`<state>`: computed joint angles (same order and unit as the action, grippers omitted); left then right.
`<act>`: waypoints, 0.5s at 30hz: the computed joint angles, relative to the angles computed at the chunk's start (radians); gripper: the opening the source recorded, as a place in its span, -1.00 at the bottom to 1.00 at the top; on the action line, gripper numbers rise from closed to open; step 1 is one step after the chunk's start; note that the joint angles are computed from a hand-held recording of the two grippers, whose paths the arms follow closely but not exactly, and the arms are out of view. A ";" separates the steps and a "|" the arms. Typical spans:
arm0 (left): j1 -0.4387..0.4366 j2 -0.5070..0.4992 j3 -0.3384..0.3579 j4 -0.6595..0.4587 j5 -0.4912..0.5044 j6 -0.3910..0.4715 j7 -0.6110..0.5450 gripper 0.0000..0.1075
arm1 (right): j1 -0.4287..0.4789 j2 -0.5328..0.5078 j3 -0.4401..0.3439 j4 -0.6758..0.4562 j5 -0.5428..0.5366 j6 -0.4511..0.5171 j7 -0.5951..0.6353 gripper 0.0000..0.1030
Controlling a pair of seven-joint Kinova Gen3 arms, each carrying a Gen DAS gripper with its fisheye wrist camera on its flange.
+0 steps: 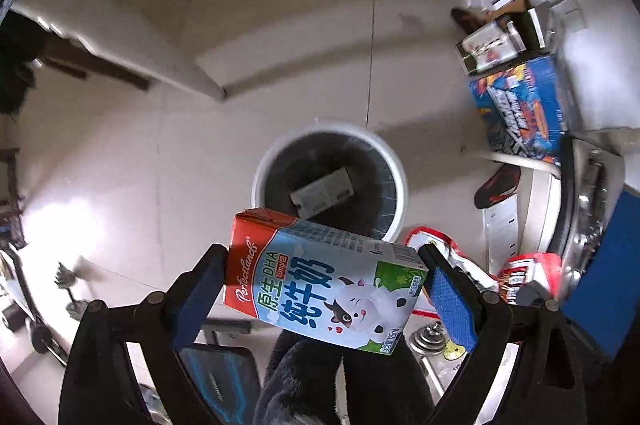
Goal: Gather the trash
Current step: 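Carry wrapper and milk carton over the bin and open both tools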
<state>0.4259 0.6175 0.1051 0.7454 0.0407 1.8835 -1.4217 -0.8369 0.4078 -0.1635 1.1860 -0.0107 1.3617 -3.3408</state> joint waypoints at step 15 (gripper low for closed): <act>-0.034 -0.049 -0.029 0.295 -0.088 -0.257 0.003 0.88 | 0.085 0.180 -0.014 0.203 -0.171 -0.371 0.333 0.95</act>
<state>0.3922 0.5689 0.0759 1.0409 -0.0473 1.6261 -1.4183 -0.7515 0.5874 -0.1779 1.3894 -0.1817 0.9906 -3.0077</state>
